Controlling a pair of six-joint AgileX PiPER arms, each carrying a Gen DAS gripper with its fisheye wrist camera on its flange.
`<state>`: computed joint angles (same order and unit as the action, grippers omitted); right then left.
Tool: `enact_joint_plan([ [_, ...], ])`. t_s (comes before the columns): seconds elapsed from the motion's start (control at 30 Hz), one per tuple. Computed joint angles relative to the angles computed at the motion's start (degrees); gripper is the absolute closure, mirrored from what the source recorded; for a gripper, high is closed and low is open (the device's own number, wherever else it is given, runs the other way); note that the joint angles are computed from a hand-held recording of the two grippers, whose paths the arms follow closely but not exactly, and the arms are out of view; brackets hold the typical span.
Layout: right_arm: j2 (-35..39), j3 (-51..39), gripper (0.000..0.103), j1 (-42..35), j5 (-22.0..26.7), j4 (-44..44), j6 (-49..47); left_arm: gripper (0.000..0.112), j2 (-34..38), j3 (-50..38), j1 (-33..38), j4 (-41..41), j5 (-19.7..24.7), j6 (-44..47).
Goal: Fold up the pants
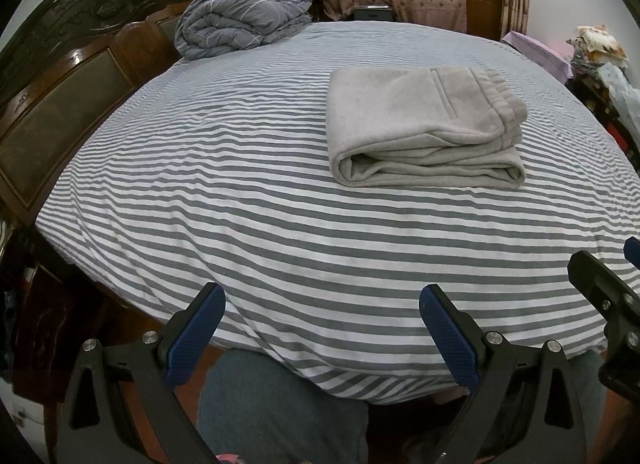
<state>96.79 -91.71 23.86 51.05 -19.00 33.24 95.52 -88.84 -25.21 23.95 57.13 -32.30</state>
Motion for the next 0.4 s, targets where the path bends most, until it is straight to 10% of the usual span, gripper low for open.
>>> enact_joint_plan([
  [0.4,0.0,0.4,0.001,0.2,-0.1,-0.2,0.4,0.015,-0.5,0.7,1.2,-3.0,-1.0,1.1],
])
